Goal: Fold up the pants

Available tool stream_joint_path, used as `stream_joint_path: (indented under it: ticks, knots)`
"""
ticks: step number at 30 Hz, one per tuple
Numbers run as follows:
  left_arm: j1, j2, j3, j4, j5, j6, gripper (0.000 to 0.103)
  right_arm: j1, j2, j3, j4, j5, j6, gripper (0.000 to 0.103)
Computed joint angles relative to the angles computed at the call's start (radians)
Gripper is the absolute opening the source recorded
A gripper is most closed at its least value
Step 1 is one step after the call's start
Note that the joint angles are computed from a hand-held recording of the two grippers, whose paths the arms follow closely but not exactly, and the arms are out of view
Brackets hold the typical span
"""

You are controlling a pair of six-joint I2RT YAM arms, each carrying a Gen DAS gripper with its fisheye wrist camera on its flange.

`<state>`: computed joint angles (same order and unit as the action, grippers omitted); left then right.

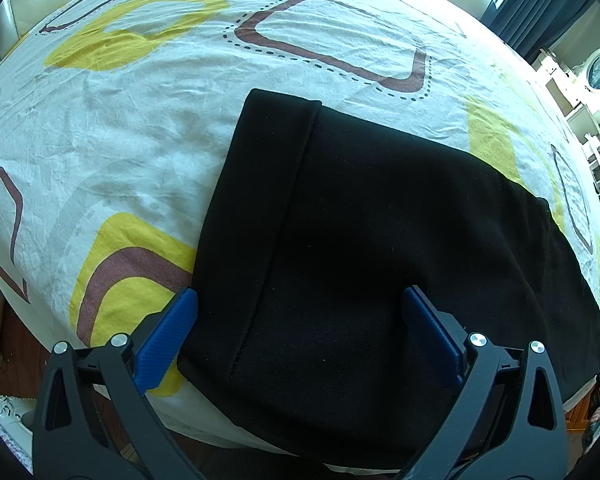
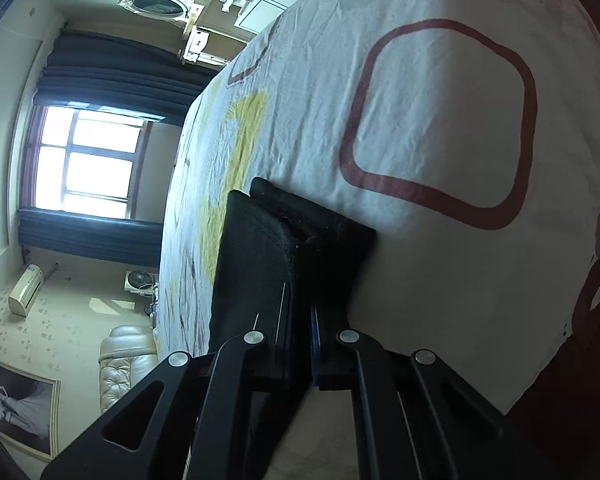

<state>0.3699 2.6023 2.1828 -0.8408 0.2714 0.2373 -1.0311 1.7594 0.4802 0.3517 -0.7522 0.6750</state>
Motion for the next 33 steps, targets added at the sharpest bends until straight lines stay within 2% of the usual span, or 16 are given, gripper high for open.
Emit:
stream_joint_path:
  ticks: [4,7,8,9,10,11,13,15,20,22,24,25,28,31,33]
  knots:
    - [0.000,0.000,0.001,0.000,-0.001,0.000,0.101,0.013,0.009,0.005,0.030,-0.063,-0.009,0.010]
    - [0.000,0.000,0.000,0.000,-0.001,-0.001,0.101,0.011,0.035,0.038,0.025,-0.107,-0.012,0.053]
    - [0.000,0.000,0.000,0.000,-0.001,-0.001,0.101,0.013,0.045,0.043,0.042,-0.119,0.003,0.056]
    - [0.000,0.001,0.002,-0.001,0.000,0.000,0.101,0.021,0.044,0.055,0.028,-0.105,-0.001,0.055]
    - [0.001,0.000,0.001,-0.001,0.000,-0.001,0.101,0.028,0.037,0.056,0.026,-0.081,-0.006,0.034]
    - [0.000,0.001,0.002,0.000,0.000,0.000,0.101,0.031,0.037,0.059,0.026,-0.067,-0.014,0.005]
    - [0.003,-0.004,0.000,0.000,0.006,-0.002,0.101,0.008,0.027,0.042,0.020,-0.052,-0.010,0.005]
    - [0.008,-0.009,-0.002,0.001,0.017,-0.006,0.101,-0.007,0.010,0.024,-0.019,-0.033,-0.057,0.005]
    - [0.023,-0.028,-0.030,0.048,0.059,-0.041,0.101,-0.056,0.064,-0.020,0.075,-0.086,-0.038,0.005]
    - [0.024,0.039,0.075,-0.040,0.046,-0.042,0.101,-0.060,0.039,-0.011,0.038,-0.092,-0.040,0.007]
    - [0.033,0.084,0.155,-0.097,0.070,-0.047,0.101,-0.064,-0.027,0.015,-0.080,-0.052,-0.107,0.008]
    - [0.035,0.082,0.150,-0.093,0.077,-0.050,0.101,-0.066,-0.070,0.033,-0.156,-0.011,-0.157,0.012]
    - [0.030,0.076,0.139,-0.087,0.060,-0.045,0.101,-0.079,-0.159,0.097,-0.317,0.076,-0.273,0.045]
    - [0.028,0.078,0.143,-0.090,0.056,-0.048,0.101,-0.121,-0.165,0.172,-0.371,0.008,-0.340,0.069]
    - [0.031,0.079,0.143,-0.091,0.061,-0.047,0.101,-0.120,-0.115,0.280,-0.484,-0.028,-0.428,0.071]
